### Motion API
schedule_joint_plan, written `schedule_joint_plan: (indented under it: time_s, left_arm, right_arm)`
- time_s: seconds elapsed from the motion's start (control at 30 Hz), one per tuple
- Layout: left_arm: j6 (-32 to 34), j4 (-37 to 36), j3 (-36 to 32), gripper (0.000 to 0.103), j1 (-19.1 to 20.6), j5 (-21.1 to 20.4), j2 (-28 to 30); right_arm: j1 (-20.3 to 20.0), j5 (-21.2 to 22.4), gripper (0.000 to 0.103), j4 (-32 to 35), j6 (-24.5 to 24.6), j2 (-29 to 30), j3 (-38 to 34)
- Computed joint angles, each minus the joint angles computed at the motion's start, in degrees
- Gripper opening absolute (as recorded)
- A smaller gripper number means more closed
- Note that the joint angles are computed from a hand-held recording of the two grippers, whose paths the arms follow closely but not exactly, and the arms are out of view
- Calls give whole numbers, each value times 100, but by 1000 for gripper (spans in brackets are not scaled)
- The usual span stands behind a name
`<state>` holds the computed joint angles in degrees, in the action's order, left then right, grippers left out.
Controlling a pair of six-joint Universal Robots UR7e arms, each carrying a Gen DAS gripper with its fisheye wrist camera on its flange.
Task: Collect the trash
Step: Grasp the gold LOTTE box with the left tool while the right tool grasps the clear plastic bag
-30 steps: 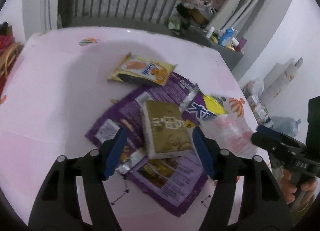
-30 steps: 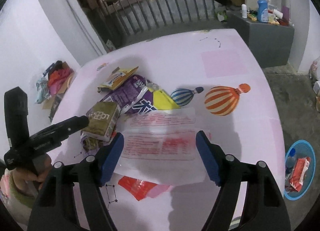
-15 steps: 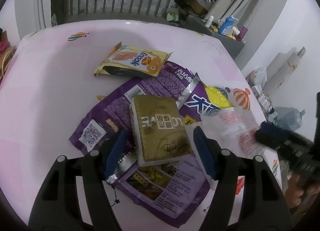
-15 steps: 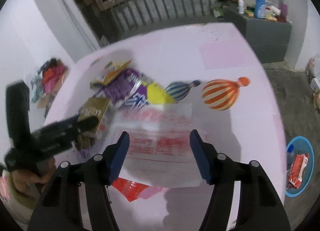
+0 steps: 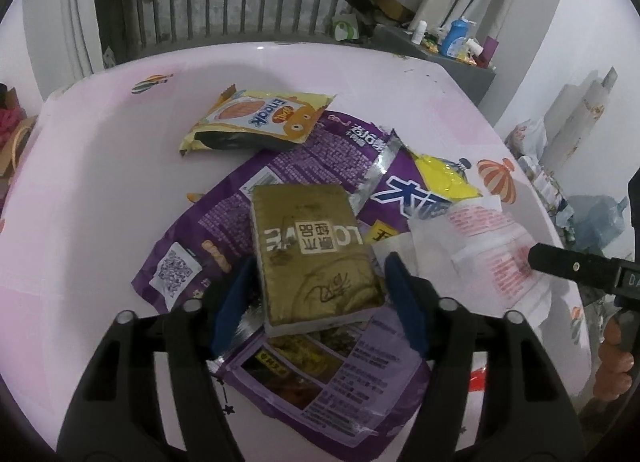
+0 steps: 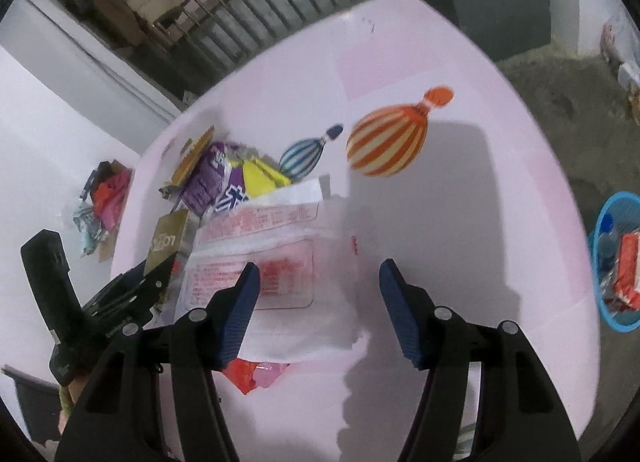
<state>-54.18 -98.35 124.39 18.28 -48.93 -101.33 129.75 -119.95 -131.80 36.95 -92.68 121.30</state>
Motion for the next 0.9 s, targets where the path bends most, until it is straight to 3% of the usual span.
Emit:
schedule_joint_plan:
  time_s: [0.07,0.53,0.77,0.9]
  left_arm:
    - [0,-35,18,57,17,-20,-36]
    - [-214,290,-19,54,-79,70,-129]
    - [-305,425,-34,54,-142,114,-150]
    - [-325,453,-35,54,-169,125,-161]
  right_arm:
    - [13,-20,58,-69,-78,44,22]
    - [-31,6,9,-197,-187,-118,91]
    - [-44,220,5,-562,-439,-262,121]
    - [-224,886,5,-929,-548,-416,245]
